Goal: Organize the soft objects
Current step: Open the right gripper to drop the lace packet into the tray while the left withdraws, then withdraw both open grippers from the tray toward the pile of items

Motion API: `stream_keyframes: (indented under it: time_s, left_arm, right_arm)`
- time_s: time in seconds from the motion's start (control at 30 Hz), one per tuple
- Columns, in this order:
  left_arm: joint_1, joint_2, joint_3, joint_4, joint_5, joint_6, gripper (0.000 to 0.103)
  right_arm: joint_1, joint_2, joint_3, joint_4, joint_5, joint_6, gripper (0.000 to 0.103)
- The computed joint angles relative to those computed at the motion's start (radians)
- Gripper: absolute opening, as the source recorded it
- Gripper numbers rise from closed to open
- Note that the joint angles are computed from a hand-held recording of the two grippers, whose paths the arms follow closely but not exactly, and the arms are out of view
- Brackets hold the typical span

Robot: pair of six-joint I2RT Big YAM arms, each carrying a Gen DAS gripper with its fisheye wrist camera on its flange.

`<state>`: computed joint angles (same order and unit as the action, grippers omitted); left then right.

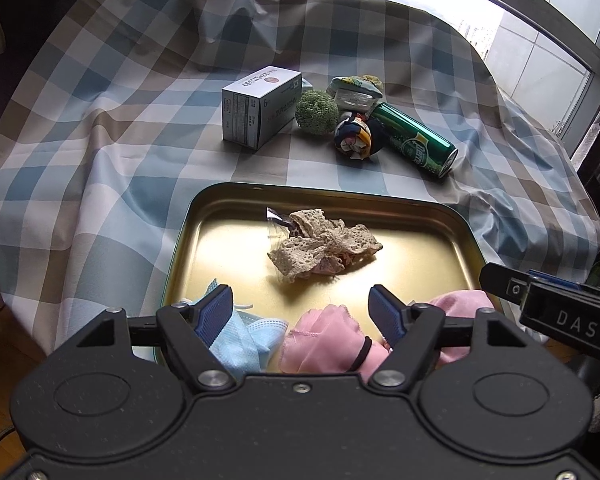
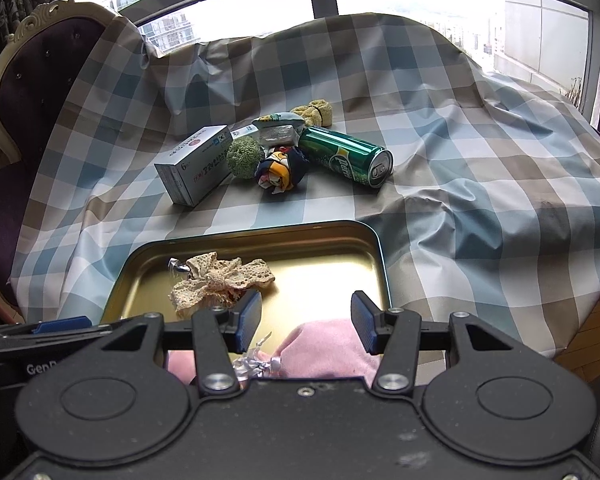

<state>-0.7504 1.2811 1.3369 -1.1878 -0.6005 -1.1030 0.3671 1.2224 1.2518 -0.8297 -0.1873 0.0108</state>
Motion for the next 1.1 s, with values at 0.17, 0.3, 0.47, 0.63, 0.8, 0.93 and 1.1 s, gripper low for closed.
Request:
stream_keyframes:
  time_s: [0.17,0.3,0.47,0.63,0.8,0.93,1.1]
  left_arm:
    - [0.000,0.005,0.004,-0.021,-0.014,-0.010,0.070]
    - [0.000,0.008,0.006,-0.034,-0.020,-0.013,0.070]
    - [0.000,0.015,0.013,-0.054,-0.020,-0.016,0.073]
    - [-0.003,0.018,0.017,-0.065,-0.031,-0.019,0.078]
    - [-0.003,0.019,0.019,-0.075,-0.034,-0.025,0.078]
    - [-0.004,0.017,0.016,-0.077,-0.040,-0.026,0.078]
    - [-0.005,0.023,0.021,-0.091,-0.055,-0.027,0.080]
  right_arm:
    - [0.003,0.005,0.003,-0.008,0.002,-0.004,0.050]
    - [0.002,0.010,0.005,-0.015,0.001,-0.008,0.051]
    - [0.006,0.016,0.009,-0.025,0.003,-0.013,0.054]
    - [0.008,0.017,0.007,-0.032,0.005,-0.020,0.059]
    - [0.010,0.014,0.003,-0.028,0.010,-0.021,0.067]
    - [0.005,0.008,-0.005,-0.017,0.005,-0.015,0.079]
    - [0.003,-0.002,-0.014,-0.001,0.005,-0.012,0.091]
